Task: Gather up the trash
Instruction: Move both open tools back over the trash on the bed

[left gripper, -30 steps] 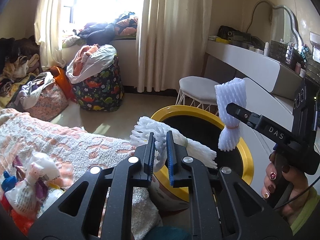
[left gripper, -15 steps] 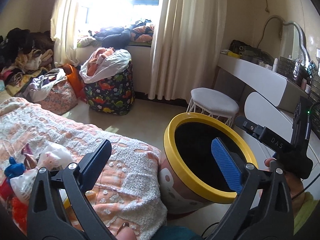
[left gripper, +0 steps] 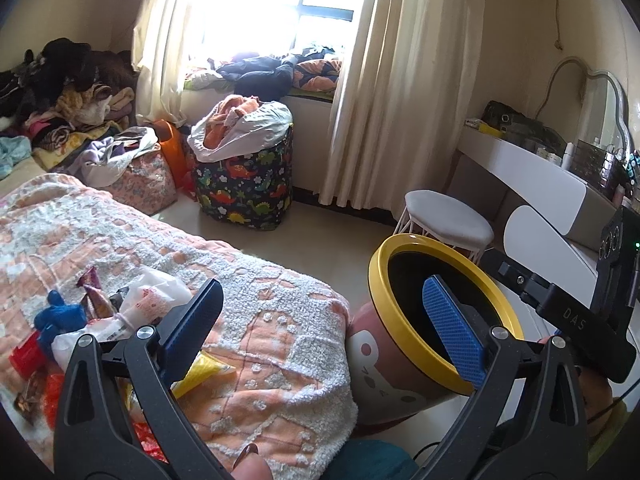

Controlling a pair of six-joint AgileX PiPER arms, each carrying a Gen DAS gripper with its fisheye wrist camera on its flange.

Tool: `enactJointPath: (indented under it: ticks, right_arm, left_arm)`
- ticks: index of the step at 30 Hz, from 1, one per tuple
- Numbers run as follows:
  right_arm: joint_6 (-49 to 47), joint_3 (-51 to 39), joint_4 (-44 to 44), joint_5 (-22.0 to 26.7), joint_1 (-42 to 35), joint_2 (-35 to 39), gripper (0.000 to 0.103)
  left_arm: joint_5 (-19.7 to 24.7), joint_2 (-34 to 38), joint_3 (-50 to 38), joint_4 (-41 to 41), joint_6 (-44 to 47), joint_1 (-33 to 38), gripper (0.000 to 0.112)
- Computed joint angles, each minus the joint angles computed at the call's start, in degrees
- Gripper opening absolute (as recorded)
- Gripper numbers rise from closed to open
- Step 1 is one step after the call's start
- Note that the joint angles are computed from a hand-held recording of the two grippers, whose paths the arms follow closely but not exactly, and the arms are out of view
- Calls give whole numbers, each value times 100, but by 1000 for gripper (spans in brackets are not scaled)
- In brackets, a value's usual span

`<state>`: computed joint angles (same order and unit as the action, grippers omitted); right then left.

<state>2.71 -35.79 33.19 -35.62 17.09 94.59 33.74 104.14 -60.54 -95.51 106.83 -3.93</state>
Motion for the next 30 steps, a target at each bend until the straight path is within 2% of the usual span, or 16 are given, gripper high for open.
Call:
enactJointPath:
  ticks: [8, 21, 25, 30]
  right_arm:
    - [-261, -276, 62, 301, 378, -16, 87]
    - [-1369, -908, 874, 746, 1245, 168, 87]
    - [-1358, -1046, 781, 893, 1399, 249, 87]
    - [-1813, -1346, 1094, 1168, 1610, 454, 87]
  left_arm:
    - [110, -45, -13, 18, -80, 355, 92]
    - [294, 37, -180, 111, -290, 950, 92]
    - [347, 77, -215, 166, -343, 1149, 92]
    - [423, 170, -349, 336, -534, 1414, 92]
